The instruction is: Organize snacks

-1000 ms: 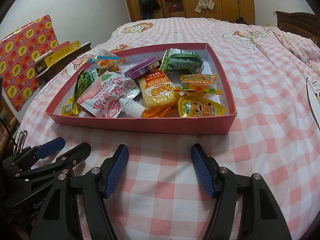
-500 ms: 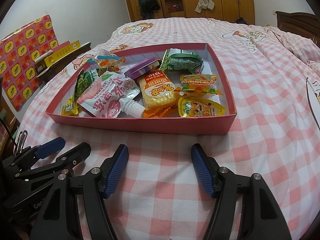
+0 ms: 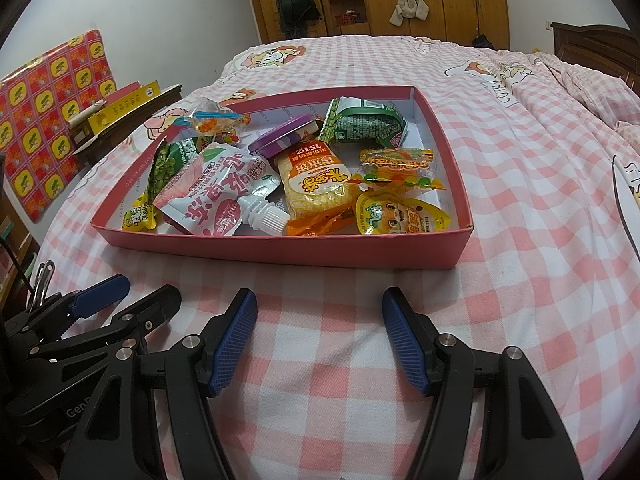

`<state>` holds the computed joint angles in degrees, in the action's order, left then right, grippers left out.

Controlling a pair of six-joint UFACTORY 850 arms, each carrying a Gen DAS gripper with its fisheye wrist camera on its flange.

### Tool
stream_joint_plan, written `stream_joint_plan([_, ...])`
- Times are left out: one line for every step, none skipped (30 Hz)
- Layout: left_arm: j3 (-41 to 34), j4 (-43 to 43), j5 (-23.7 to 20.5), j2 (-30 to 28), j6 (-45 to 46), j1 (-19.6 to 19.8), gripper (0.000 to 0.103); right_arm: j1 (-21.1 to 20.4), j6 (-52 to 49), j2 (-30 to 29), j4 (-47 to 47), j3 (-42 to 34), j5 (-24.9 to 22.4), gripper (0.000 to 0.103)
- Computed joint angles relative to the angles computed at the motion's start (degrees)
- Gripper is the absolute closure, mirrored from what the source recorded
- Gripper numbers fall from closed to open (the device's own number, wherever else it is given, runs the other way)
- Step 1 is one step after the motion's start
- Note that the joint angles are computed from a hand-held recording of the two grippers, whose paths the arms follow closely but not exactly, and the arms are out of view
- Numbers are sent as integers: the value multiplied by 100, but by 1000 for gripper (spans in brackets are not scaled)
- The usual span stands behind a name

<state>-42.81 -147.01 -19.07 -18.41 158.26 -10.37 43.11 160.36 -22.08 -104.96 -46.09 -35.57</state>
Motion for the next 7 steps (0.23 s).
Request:
stream_joint_plan([0,0,0,0,0,0,39,-2,5,2,-6,2,1,36])
stream_joint_plan([0,-8,-1,-1,9,0,39,0,10,2,-8,3,0,36])
stream_joint_plan([2,-14,-3,-2,15,1,39,-2,6,1,-7,1,1,36])
stream_joint_plan([2,-14,-3,-2,15,1,39,-2,6,1,-7,1,1,36])
stream_joint_plan([2,-14,-3,-2,15,1,39,-1,5,1,-7,1,-1,36])
stream_joint_plan([2,-14,-5,-1,14,-1,39,0,10,0,-10,1,-1,36])
stream_joint_plan([2,-14,-5,-1,14,-1,39,-2,11,1,-12,1,1,36])
